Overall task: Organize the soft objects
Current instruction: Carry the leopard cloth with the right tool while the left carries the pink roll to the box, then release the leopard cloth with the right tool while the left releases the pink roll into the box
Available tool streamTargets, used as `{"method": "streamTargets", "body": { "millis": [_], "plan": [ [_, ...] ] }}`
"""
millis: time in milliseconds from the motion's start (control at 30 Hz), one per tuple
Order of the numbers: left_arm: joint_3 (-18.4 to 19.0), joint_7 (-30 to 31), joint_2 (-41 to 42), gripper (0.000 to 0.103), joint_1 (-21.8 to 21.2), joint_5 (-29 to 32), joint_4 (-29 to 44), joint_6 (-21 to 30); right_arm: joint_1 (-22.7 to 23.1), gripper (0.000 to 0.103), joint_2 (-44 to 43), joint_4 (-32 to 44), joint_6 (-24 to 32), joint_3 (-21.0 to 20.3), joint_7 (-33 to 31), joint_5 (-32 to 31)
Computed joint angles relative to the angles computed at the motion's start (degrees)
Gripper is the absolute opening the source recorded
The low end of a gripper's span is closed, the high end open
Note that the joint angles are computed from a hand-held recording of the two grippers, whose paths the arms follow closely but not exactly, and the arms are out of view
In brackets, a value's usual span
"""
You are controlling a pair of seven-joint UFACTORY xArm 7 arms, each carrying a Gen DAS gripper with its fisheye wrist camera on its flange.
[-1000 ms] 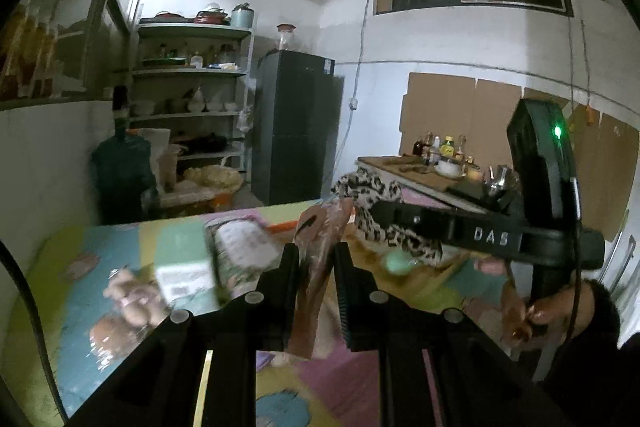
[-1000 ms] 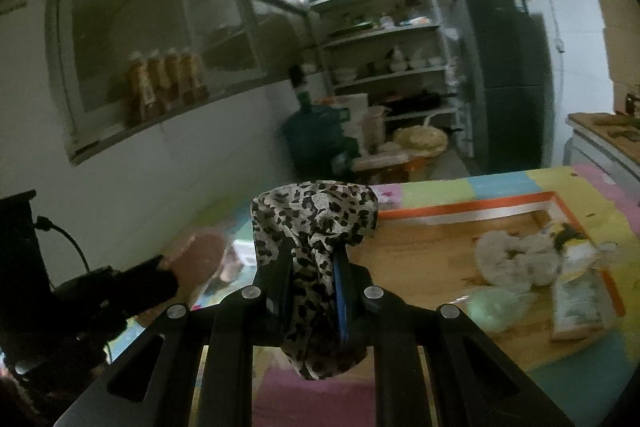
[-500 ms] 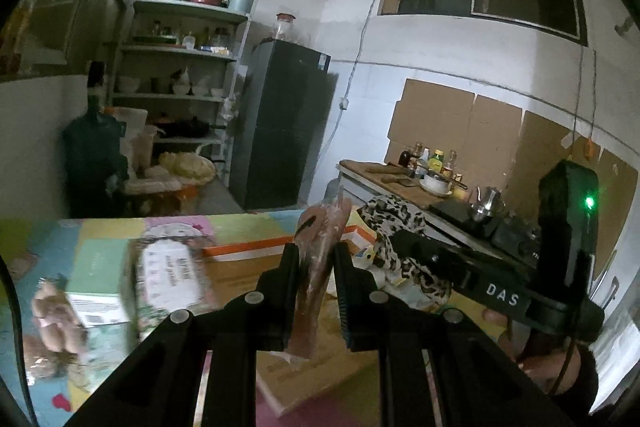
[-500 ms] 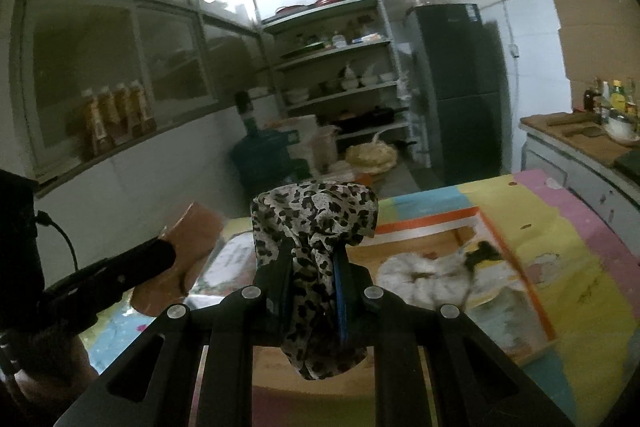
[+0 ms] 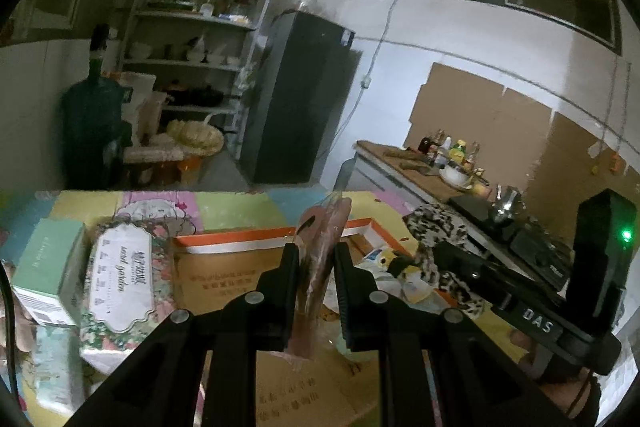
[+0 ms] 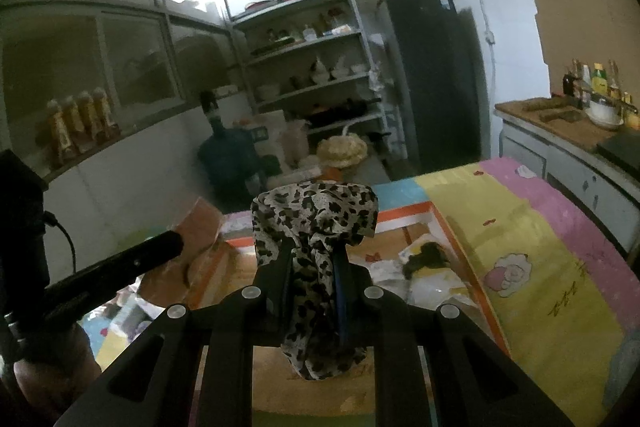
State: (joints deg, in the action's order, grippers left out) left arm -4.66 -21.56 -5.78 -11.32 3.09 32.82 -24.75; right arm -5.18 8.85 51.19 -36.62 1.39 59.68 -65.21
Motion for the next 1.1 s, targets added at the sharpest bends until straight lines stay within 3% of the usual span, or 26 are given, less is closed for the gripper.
{"method": "streamTargets", "body": {
  "millis": [233,500,667,800,900,1100],
  "plan": [
    [-1.4,4.31,6.37,0.018,0.04,-7.24,5.69,3.93,-0.91,0.017,5.89,6.86,3.07,0.95,5.72,-6.1],
    [-0.63,5.05,11.2,0.018,-0.53,-8.57,10.33,8.07,-0.34,0.017,10.31,12.87,4.91,1.04,12.31,-12.97],
    [0.63,6.45,12.8,0.018,-2.13,-9.92,12.22,10.32,1.26,0.018,12.09,16.03,5.92,-0.3,16.82,-17.37],
    [5.76,11.02,13.24,0.018,-8.36,-14.33,13.81,13.3,3.52,0.018,13.29,18.78,6.52,-2.34,21.8,-21.91],
    [0.89,9.57,13.65,0.018,-3.01,-11.7,14.78,15.69,5.55,0.018,14.07,20.54,6.37,-4.35,24.76,-24.63],
    [-13.21,9.91,14.75,0.019,11.24,-10.91,16.5,19.51,10.41,0.018,16.1,24.58,5.71,-9.57,32.37,-30.56]
  ]
}}
